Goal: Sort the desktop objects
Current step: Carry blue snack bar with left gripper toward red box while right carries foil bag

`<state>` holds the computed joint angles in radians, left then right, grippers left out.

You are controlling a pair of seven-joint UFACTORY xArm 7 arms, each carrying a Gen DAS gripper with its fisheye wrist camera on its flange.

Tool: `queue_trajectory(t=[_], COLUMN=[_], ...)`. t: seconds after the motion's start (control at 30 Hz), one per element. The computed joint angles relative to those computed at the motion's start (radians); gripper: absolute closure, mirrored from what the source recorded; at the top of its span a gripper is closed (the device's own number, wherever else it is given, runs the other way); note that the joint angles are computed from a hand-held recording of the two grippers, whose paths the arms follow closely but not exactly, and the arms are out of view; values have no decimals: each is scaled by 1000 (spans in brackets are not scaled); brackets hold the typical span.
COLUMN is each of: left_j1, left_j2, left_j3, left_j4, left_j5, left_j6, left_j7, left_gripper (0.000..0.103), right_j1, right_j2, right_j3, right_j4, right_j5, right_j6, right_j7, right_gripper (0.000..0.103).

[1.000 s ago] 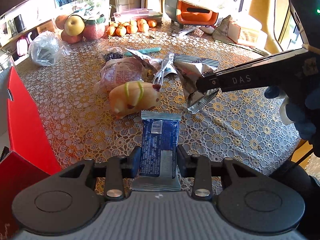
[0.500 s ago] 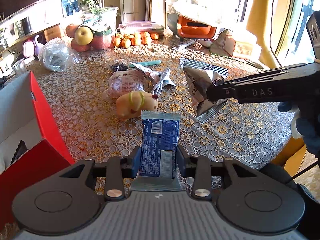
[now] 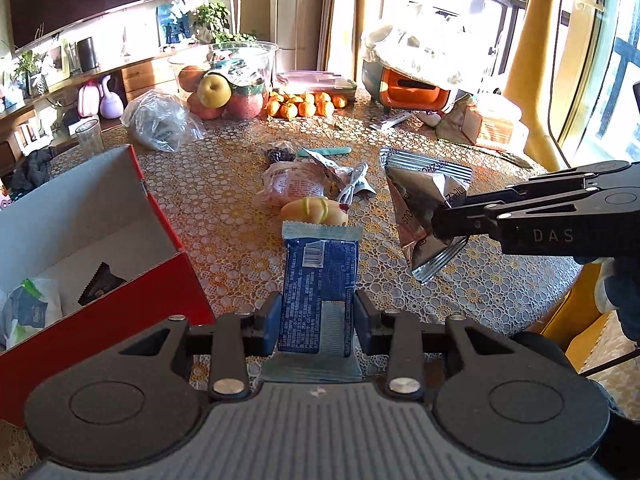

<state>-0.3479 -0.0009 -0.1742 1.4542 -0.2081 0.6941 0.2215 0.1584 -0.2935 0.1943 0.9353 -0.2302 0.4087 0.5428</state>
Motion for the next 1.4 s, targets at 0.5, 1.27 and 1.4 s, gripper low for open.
queue_trajectory(t=[0.5, 1.27, 1.4], left_j1=[50, 166, 186], left_j2=[-101, -93, -65], left_j3=[47, 114, 119], left_j4=[-60, -35, -3], left_j5=[-40, -45, -31], left_j6=[-1, 23, 32], left_j7=[25, 86, 91], left_gripper=[67, 67, 67], right_j1=[41, 206, 226], right_j2=[53, 361, 423], right_j3=[44, -4, -15], right_j4=[119, 480, 556], right_j5=[-48, -11, 36], right_j6=[27, 57, 88], right_j7=[42, -82, -139], right_gripper=[78, 78, 78])
